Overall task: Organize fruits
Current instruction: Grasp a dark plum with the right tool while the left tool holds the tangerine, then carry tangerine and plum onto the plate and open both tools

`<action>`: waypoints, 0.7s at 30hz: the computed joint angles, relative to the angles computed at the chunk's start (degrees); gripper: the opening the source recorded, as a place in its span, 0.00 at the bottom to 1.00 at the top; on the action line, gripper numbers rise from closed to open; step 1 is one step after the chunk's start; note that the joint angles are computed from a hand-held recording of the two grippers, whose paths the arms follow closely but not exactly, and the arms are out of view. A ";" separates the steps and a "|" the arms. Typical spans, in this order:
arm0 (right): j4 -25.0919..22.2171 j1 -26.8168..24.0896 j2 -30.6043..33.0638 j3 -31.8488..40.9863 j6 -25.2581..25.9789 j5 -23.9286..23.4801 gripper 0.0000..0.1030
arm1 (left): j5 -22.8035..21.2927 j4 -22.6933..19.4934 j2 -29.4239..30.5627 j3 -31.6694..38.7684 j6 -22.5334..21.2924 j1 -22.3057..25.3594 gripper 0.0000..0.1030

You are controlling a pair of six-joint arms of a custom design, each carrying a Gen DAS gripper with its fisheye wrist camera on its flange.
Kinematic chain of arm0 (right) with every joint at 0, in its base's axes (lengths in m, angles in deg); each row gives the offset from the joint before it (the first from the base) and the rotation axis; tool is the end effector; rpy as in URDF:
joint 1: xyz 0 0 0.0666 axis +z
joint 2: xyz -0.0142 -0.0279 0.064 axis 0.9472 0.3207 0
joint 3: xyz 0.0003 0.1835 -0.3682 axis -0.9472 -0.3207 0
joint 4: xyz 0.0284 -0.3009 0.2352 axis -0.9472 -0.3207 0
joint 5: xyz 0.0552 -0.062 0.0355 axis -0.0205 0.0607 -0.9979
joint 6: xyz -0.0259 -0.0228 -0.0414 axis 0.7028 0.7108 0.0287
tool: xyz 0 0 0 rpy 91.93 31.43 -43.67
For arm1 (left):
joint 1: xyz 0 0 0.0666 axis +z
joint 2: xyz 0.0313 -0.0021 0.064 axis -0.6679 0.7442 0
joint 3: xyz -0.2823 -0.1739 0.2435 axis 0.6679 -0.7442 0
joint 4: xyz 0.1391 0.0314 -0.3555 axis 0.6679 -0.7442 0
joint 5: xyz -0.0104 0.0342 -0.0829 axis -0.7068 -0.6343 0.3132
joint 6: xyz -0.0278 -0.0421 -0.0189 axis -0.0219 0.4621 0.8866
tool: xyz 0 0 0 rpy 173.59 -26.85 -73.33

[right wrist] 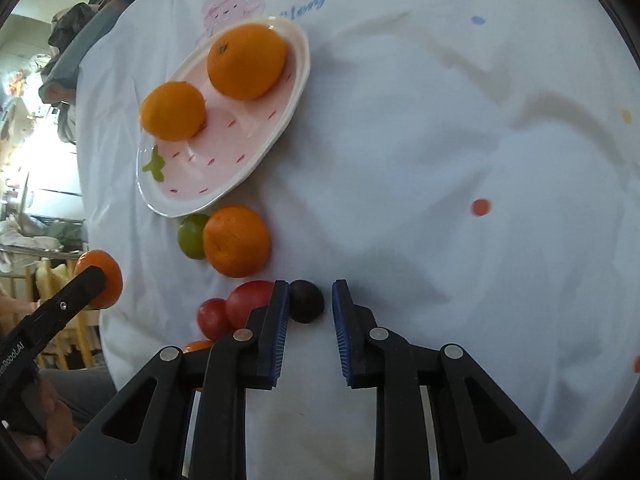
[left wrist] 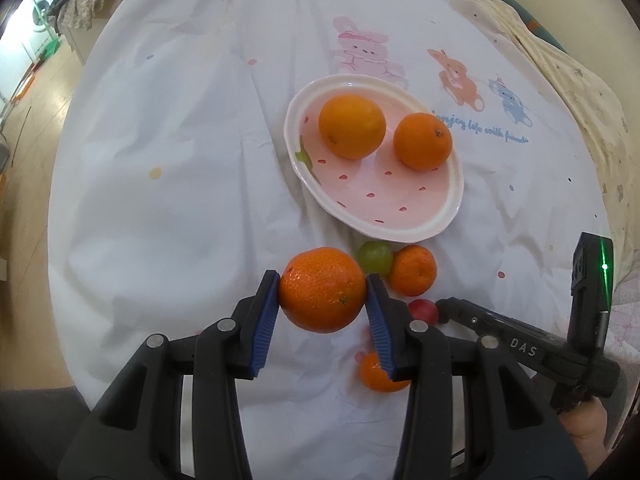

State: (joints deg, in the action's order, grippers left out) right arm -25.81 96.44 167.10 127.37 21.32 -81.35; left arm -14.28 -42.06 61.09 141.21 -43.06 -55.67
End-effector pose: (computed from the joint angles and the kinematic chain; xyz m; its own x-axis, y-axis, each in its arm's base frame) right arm 0.4696 0.2320 0.4203 -0.9704 0.2271 -0.0820 0.1672 0.8770 0.4504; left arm 0.4708 -0.1201 0.4926 -0.9542 -0.0611 -0.2928 -0.0004 0.9791 -0.2032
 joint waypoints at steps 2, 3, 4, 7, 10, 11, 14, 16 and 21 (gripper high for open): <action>0.34 -0.10 0.11 -0.17 -0.15 -0.31 0.28 | -0.13 -0.25 0.15 0.14 0.35 -0.02 0.38; 0.56 -0.16 0.09 -0.40 -0.40 -0.86 0.28 | 0.01 -0.33 0.22 0.18 0.56 0.06 0.38; 0.88 -0.29 0.07 -0.75 -0.91 -1.83 0.28 | 0.19 -0.34 0.22 0.12 0.77 0.15 0.38; 2.76 -0.70 0.16 -1.79 -3.51 -4.51 0.28 | 0.04 -0.23 0.13 -0.03 0.63 0.16 0.38; 3.18 -0.66 0.30 -2.22 -4.53 -4.33 0.25 | 0.16 0.01 0.01 -0.15 0.52 0.23 0.38; 2.60 -0.19 0.72 -1.61 -4.02 -3.50 0.24 | 0.09 0.12 -0.08 -0.22 0.33 0.23 0.38; 1.23 0.38 0.53 -0.79 -1.57 -1.83 0.23 | -0.75 0.24 -0.20 -0.47 -0.28 0.17 0.38; 1.83 0.41 0.20 -1.07 -1.95 -1.92 0.23 | -0.83 0.03 -0.08 -0.37 0.02 0.17 0.38; 3.27 -0.39 -2.17 -2.47 -3.89 -1.66 0.23 | -1.21 0.11 -0.46 -0.45 0.69 0.83 0.38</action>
State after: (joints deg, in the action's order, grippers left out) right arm -22.54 96.05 164.93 124.90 17.43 -83.01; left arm -15.49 -41.95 60.64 140.76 -42.36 -54.84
